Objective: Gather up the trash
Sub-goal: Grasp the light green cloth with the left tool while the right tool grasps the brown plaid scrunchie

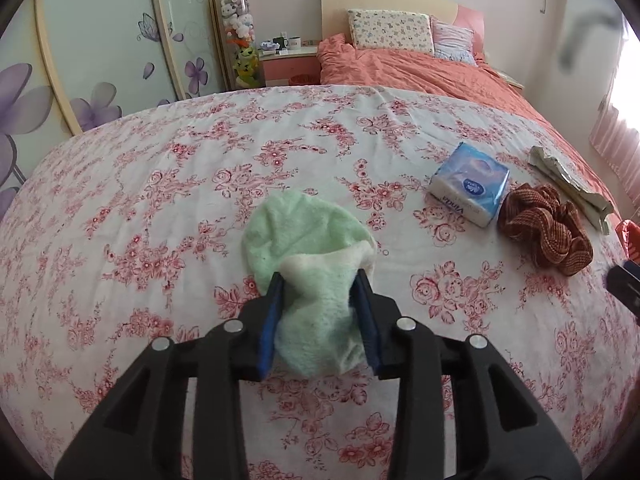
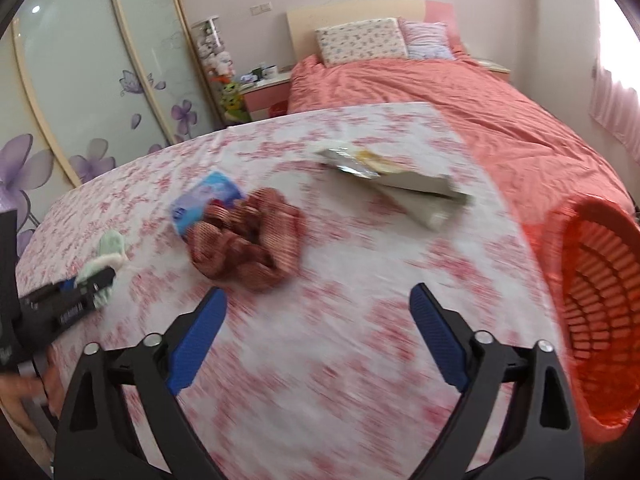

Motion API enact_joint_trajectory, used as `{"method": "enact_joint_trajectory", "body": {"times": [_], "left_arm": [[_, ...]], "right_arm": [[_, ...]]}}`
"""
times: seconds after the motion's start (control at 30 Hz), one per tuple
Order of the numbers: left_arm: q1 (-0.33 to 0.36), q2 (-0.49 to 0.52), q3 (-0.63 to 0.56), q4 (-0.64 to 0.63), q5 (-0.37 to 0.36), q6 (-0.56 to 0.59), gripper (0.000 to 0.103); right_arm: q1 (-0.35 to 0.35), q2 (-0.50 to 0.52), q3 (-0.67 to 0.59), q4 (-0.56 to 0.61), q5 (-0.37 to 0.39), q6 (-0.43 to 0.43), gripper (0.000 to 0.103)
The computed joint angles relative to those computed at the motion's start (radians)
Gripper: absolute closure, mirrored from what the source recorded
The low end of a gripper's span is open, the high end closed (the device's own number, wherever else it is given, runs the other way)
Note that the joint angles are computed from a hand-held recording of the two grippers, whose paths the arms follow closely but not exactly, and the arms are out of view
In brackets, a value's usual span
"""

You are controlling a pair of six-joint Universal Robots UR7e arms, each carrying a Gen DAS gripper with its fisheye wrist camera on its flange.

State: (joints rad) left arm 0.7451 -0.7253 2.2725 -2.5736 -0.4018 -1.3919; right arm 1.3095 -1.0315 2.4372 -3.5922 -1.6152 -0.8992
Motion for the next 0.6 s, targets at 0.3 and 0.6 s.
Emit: {"method": "enact_joint_trajectory", "body": {"times": [0.3, 0.6], "left_arm": [[0.001, 0.000, 0.008, -0.030, -0.003, 0.013, 0.066], [0.001, 0.000, 0.010, -0.034, -0.005, 0.014, 0.066]], "right_arm": [[0.120, 0.170, -0.097, -0.061, -0.157, 0.026, 0.006], [0.113, 0.164, -0.088, -0.072, -0.156, 0.006, 0.056]]}}
